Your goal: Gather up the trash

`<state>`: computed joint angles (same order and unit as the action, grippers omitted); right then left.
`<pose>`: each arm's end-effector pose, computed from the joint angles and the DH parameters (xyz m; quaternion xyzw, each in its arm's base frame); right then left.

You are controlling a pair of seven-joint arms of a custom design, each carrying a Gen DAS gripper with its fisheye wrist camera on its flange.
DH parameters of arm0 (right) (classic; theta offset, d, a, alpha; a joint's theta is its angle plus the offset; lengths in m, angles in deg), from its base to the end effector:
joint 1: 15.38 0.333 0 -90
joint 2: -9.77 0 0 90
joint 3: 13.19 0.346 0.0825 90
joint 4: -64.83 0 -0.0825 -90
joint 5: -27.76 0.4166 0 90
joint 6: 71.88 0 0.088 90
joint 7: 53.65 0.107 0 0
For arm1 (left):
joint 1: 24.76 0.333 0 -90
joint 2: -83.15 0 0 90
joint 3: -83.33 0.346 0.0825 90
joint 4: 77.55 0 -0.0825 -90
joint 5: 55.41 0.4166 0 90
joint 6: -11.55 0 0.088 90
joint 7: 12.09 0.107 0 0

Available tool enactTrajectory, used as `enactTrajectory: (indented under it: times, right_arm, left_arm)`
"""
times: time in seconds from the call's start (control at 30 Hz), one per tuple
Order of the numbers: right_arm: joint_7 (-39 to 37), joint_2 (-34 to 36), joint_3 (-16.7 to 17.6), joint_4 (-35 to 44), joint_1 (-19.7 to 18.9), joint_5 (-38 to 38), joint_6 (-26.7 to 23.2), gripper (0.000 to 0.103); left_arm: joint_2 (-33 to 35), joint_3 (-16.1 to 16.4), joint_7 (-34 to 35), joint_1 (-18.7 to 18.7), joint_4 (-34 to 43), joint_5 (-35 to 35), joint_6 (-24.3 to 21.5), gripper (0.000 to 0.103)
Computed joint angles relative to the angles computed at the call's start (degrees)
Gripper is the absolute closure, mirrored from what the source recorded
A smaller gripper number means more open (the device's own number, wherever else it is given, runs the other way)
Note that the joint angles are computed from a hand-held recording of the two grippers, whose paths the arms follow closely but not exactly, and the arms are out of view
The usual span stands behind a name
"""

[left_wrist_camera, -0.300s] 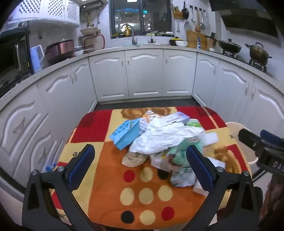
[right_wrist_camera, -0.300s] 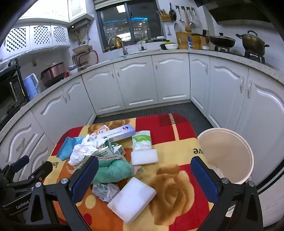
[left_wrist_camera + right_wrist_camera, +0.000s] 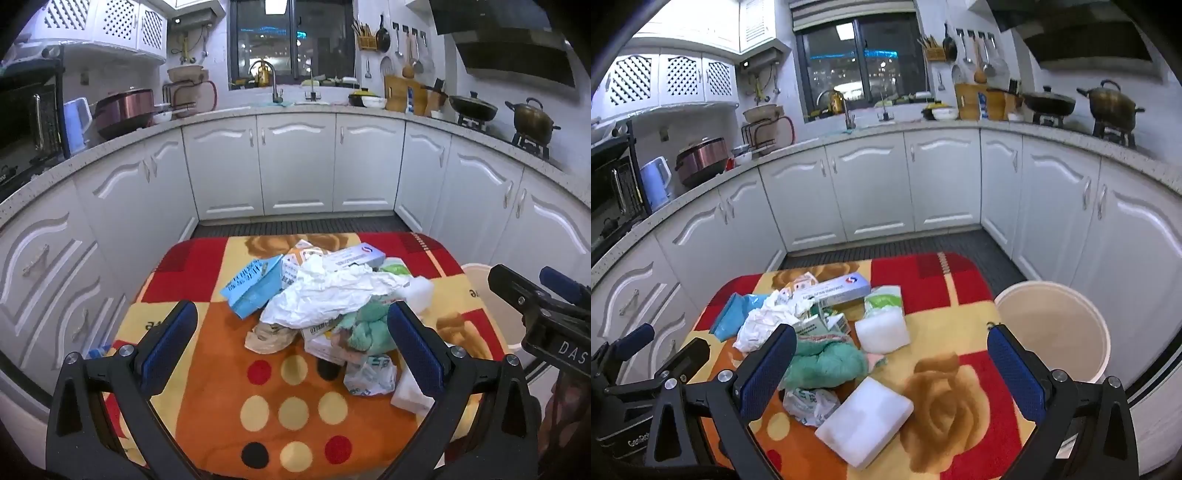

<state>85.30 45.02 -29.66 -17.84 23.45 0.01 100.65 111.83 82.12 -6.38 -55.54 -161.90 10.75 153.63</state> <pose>0.7051 0.3936 0.4566 -0.6560 0.5796 -0.2666 0.4034 0.6633 -0.4144 0.4572 -0.6633 0.5757 -0.3033 0.3696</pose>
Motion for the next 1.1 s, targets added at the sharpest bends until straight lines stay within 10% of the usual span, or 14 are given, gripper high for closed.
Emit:
enactTrajectory:
  times: [1.1]
  right_arm:
    - [1.22,1.64,-0.62,2.36,0.49,-1.87,-0.42,0.001]
  left_arm:
    - [-2.03,-0.48,-9.74,1.49,-3.22,7.38,2.43,0.001]
